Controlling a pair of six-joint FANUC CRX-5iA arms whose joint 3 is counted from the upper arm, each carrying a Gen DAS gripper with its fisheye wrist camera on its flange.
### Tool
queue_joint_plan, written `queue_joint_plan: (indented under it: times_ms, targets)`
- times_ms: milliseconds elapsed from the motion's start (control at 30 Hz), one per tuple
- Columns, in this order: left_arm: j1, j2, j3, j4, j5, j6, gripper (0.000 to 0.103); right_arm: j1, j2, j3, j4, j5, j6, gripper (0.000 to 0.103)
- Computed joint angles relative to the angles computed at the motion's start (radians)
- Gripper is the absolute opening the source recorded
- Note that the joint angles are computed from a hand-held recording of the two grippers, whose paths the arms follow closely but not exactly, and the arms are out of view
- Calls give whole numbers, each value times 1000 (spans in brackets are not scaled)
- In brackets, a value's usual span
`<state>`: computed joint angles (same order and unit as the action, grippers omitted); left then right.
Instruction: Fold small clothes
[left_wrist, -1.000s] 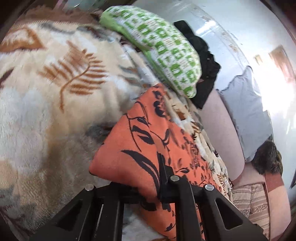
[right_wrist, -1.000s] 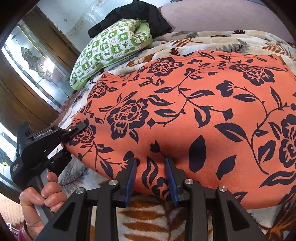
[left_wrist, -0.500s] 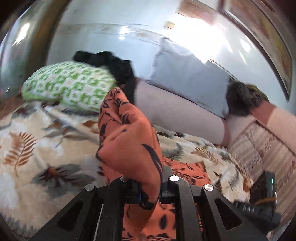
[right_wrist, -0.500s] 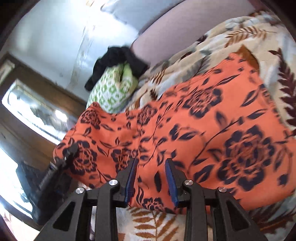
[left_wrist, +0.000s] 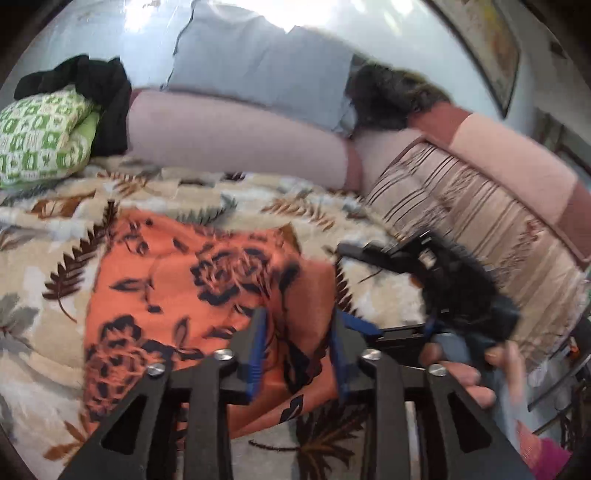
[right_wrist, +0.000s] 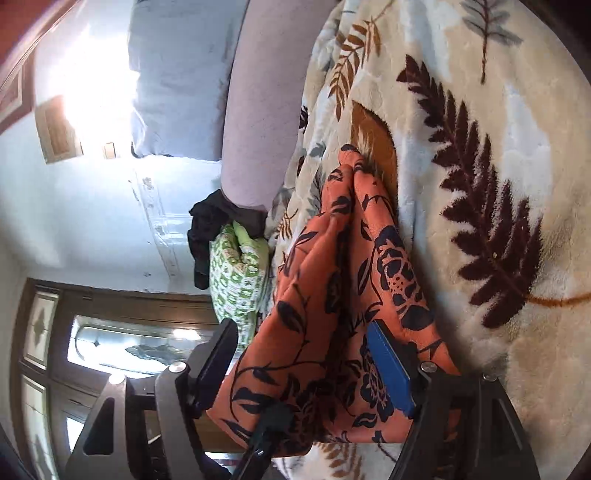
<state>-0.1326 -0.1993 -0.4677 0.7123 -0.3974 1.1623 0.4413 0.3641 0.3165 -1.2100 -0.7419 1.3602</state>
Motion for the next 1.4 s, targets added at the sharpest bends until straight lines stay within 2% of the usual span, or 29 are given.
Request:
queue_joint_plan:
  times_ms: [33,67,100,133,233,267,367,433,467,533,600,633,733,800,833,900,933,1000,1033,1100,1167,1267,1333,1400]
  targets:
    - [4,-37,-42,67,28,-74,61,4,4,7,8,-3,-3,76]
    - [14,-73,-71,81,48,-106,64,-1,7,12,4,-12,4,76]
    - [31,-98,-79,44,46,-90,65,3,11,20,6,-18,6,76]
    - [61,-107,-64,-43,17,-28,65,8,17,32,17,-25,-1,76]
    - [130,-91,-25,-180,-76,105,64,62,31,66,169,-16,-112,76]
    - [147,-71,14,-270,-135,199,64,74,38,76,207,-19,-143,76]
    - [163,-10,106,-459,-261,381,64,128,60,108,352,-23,-248,76]
    - [154,7,134,-548,-286,446,64,168,64,115,446,1,-280,76]
    - [160,6,122,-529,-282,427,64,188,61,112,501,7,-286,76]
    - [177,6,94,-454,-271,371,64,254,72,123,699,-1,-344,73]
    - [188,-4,70,-405,-264,329,64,321,94,138,895,-23,-370,38]
    - [189,-7,68,-401,-263,325,64,340,93,130,959,-19,-395,29]
    - [193,-16,46,-332,-228,276,64,365,52,55,1081,87,-470,25]
    - [188,-16,31,-277,-209,239,64,383,2,-42,1238,189,-574,20]
    - [181,-4,44,-296,-218,252,65,388,-8,-69,1304,215,-620,19]
    - [158,25,97,-411,-252,339,68,384,-1,-60,1334,164,-635,19]
    - [140,47,132,-475,-285,378,73,382,22,-31,1353,99,-667,19]
    - [95,84,197,-610,-336,442,79,353,94,86,1249,-74,-626,19]
    - [73,93,215,-663,-342,461,82,336,114,116,1194,-112,-608,18]
    - [55,100,229,-703,-349,472,84,322,105,116,1148,-95,-613,18]
    - [72,90,210,-662,-336,444,84,332,68,69,1191,-19,-653,19]
    - [132,42,123,-475,-276,322,84,363,21,-14,1315,121,-697,19]
    - [158,12,79,-396,-235,274,84,367,24,10,1288,137,-632,19]
    - [168,-12,66,-392,-206,285,84,365,47,76,1216,102,-552,19]
